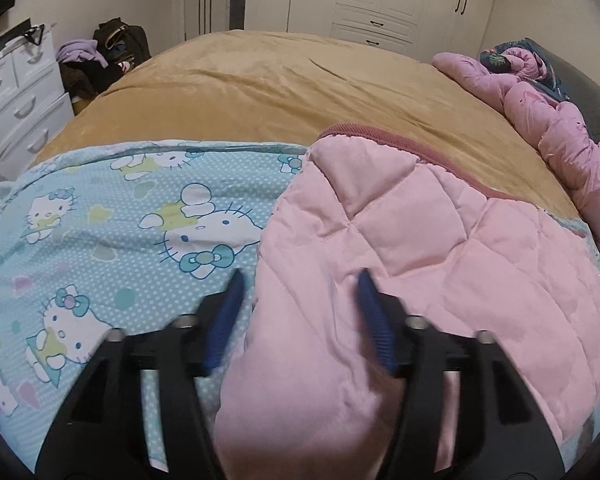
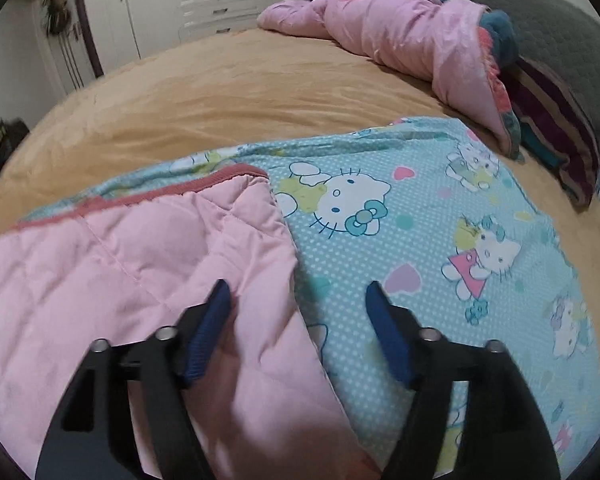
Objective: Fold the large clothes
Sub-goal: 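Fold the held jacket edge over onto itself and open both tools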
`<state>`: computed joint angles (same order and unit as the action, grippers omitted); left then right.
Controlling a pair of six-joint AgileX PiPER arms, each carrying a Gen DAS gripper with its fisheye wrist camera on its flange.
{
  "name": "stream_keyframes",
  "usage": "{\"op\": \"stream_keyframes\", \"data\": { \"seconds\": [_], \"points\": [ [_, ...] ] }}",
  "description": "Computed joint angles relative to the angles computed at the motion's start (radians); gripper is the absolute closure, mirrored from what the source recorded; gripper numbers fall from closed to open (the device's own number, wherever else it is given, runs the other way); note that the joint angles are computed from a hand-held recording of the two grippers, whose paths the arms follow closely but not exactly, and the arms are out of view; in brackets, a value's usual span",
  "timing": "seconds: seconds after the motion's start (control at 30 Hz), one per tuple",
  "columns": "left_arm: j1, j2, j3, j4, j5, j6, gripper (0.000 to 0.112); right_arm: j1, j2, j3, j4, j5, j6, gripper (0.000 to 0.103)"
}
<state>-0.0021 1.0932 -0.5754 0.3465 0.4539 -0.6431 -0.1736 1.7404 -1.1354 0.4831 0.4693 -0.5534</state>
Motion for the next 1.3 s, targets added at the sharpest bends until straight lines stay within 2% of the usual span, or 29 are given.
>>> {"op": "stream_keyframes", "data": {
  "seconds": [0.07,0.13,0.2,0.37,0.53,0.77,0.9,0.97,1.1,1.17,1.3],
  "points": [
    [-0.022,-0.020,-0.006,0.014,0.028,-0.014,0.055,-0.022,-0.042,0.029,0.071,0.016,-0.081,0.020],
    [-0.056,-0.051,-0.013,0.053,0.070,-0.058,0.041,-0.051,-0.100,0.073,0.182,0.047,-0.209,0.017],
    [-0.095,-0.079,-0.022,0.080,0.111,-0.105,0.034,-0.079,-0.161,0.112,0.268,0.093,-0.308,0.012],
    [-0.227,-0.153,-0.054,0.148,0.236,-0.218,0.019,-0.122,-0.308,0.198,0.393,0.199,-0.456,0.009],
    [-0.399,-0.206,-0.081,0.242,0.363,-0.353,0.019,-0.127,-0.450,0.271,0.414,0.285,-0.521,0.007],
    [-0.731,-0.253,-0.098,0.381,0.569,-0.613,0.019,-0.137,-0.647,0.369,0.411,0.402,-0.556,0.006],
    [-0.941,-0.257,-0.088,0.426,0.674,-0.767,0.019,-0.136,-0.714,0.423,0.392,0.442,-0.558,0.006],
    [-1.026,-0.244,-0.075,0.430,0.698,-0.831,0.019,-0.125,-0.726,0.457,0.378,0.446,-0.551,0.006],
    [-1.144,-0.152,-0.033,0.428,0.693,-0.960,0.019,-0.030,-0.719,0.530,0.322,0.362,-0.472,0.006],
    [-1.144,-0.078,-0.015,0.405,0.650,-0.987,0.019,0.058,-0.684,0.558,0.256,0.290,-0.362,0.006],
    [-1.080,0.041,0.034,0.341,0.514,-0.976,0.019,0.224,-0.610,0.593,0.099,0.138,-0.171,0.004]
  ]
}}
